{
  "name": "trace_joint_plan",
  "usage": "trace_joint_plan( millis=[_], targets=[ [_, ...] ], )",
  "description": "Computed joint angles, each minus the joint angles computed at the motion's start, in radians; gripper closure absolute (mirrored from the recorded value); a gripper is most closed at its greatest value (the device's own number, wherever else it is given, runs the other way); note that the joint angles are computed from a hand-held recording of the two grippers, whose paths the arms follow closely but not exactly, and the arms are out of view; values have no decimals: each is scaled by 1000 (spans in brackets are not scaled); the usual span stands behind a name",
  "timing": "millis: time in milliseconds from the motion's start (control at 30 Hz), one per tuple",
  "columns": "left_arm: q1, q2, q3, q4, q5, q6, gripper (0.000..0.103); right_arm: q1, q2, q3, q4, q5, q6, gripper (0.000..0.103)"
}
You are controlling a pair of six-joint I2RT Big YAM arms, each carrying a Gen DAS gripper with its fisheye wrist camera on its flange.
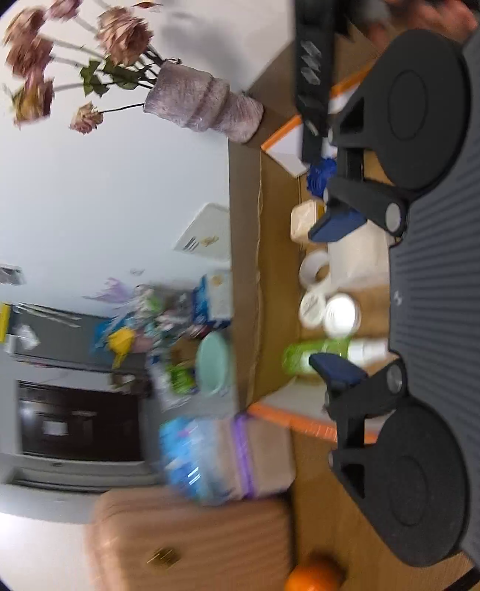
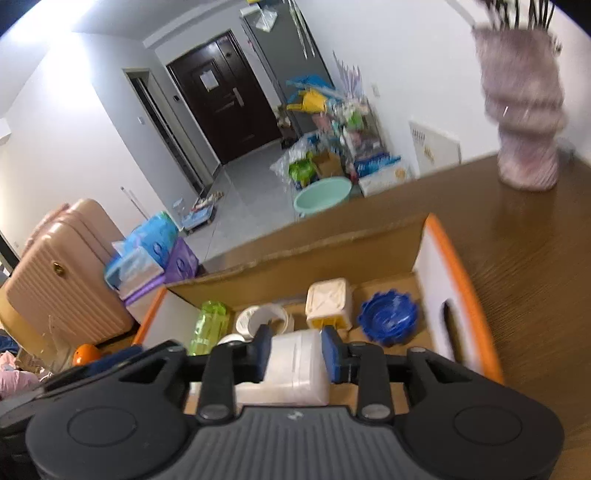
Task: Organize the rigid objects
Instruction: 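Open both grippers to release the white container into the box, then withdraw both tools from the box back toward the table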
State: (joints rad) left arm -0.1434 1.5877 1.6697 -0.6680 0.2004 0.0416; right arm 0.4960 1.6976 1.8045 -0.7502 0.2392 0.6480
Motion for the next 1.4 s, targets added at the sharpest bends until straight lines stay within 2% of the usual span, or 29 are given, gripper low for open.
trace_joint_plan(
  millis=[67,133,200,300,367,467,567,700,833,933,1100,1167,1200,1233,1267,1333,1400],
  targets=[
    [-6,-62,-60,35,-60,54,30,20,-50,-40,8,57,-56,50],
    [-8,-133,-140,108,-108,80,26,39,-102,-87,13,103,-96,46],
    [-6,-212,-231,200,-131,93,23,67,-165,-158,55,170,-116,43],
    [4,-333,-373,346,-125,72,16,128,-252,-283,161,318,-185,30],
    [14,-397,-440,395,-96,55,14,175,-306,-375,270,404,-291,28],
    [24,-481,-518,449,-62,42,12,237,-358,-471,394,510,-408,25],
    [24,-541,-567,463,-46,36,8,288,-388,-531,482,605,-470,24],
    [36,-614,-626,459,-31,45,7,338,-430,-598,560,658,-482,24],
    [66,-697,-692,453,-4,0,4,408,-482,-662,615,717,-512,18],
    [88,-775,-747,412,-18,-13,3,473,-536,-725,687,753,-560,17],
    [156,-1001,-892,392,-9,93,0,640,-601,-787,668,929,-550,8],
    [222,-1106,-932,331,43,106,0,719,-620,-815,673,990,-526,4],
    [263,-1146,-945,305,84,101,0,749,-622,-817,644,1014,-487,2],
    [319,-1192,-963,284,146,88,0,782,-623,-810,581,1039,-419,0],
    [400,-1247,-986,260,232,73,0,817,-624,-809,541,1063,-368,0],
    [559,-1308,-1003,198,407,82,0,878,-623,-818,527,1119,-320,0],
    [735,-1350,-1013,131,577,122,0,937,-609,-805,417,1176,-191,0]
  ],
)
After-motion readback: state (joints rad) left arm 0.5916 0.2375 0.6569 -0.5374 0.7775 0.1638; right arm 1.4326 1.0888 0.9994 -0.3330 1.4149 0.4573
